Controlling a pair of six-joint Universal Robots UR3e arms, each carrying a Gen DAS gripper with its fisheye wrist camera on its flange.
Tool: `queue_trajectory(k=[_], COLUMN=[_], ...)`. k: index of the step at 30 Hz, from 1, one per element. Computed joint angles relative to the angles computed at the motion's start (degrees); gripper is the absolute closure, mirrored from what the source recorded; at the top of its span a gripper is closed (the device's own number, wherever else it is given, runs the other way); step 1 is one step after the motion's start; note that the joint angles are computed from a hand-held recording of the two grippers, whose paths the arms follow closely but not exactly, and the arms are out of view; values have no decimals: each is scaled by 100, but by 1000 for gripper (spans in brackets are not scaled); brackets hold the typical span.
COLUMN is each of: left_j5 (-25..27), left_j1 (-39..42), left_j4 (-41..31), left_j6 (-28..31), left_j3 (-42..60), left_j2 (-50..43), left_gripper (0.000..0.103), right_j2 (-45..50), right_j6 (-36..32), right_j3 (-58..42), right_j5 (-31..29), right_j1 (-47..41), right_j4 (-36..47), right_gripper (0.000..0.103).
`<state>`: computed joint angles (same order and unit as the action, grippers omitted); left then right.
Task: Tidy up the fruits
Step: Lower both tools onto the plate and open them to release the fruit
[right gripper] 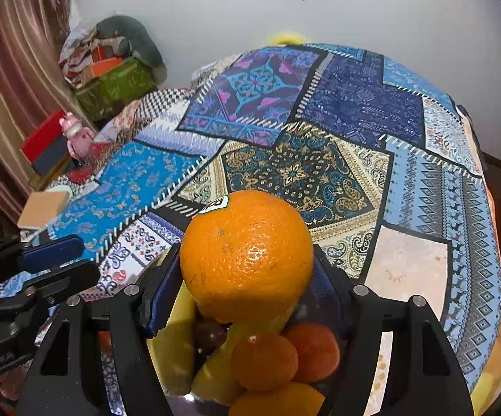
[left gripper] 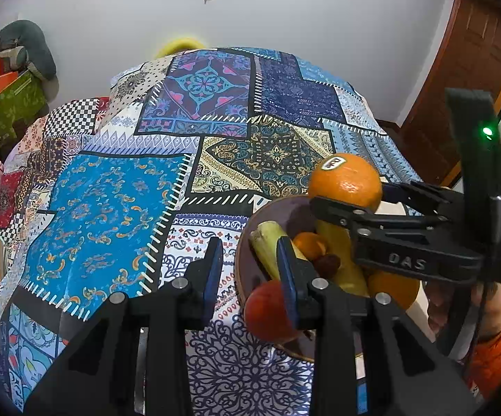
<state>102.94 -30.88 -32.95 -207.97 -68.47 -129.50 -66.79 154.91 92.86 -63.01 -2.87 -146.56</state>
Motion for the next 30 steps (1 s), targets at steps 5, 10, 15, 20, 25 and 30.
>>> queue_trajectory(k=[5,10,15,20,25,30], left_j5=[14,-76,-134,-132,-129,-127], left_j1=[-19,16,46,31,22,10], left_j4=[58,132,131,123,97,52], left_j6=[41,10,-31,-34,-18,-42], left_j3=[1,-55,-65,-87,-58,14], left_j2=[-51,-57,-81,-66,-90,-125], left_gripper=[71,71,71,71,71,71], right_j2=[244,335,592,802,784,590], right_j6=[-115,-237,-173,-181,-286,-400], right_j3=[-284,-545,-935,-1156,-1117,-926], right_j5=[-291,-403,-464,-752,-777,-640], right_j1=[186,233,290,482,484,385], right_j4=[263,603,882,848,864,736], right_gripper=[37,36,36,36,36,37])
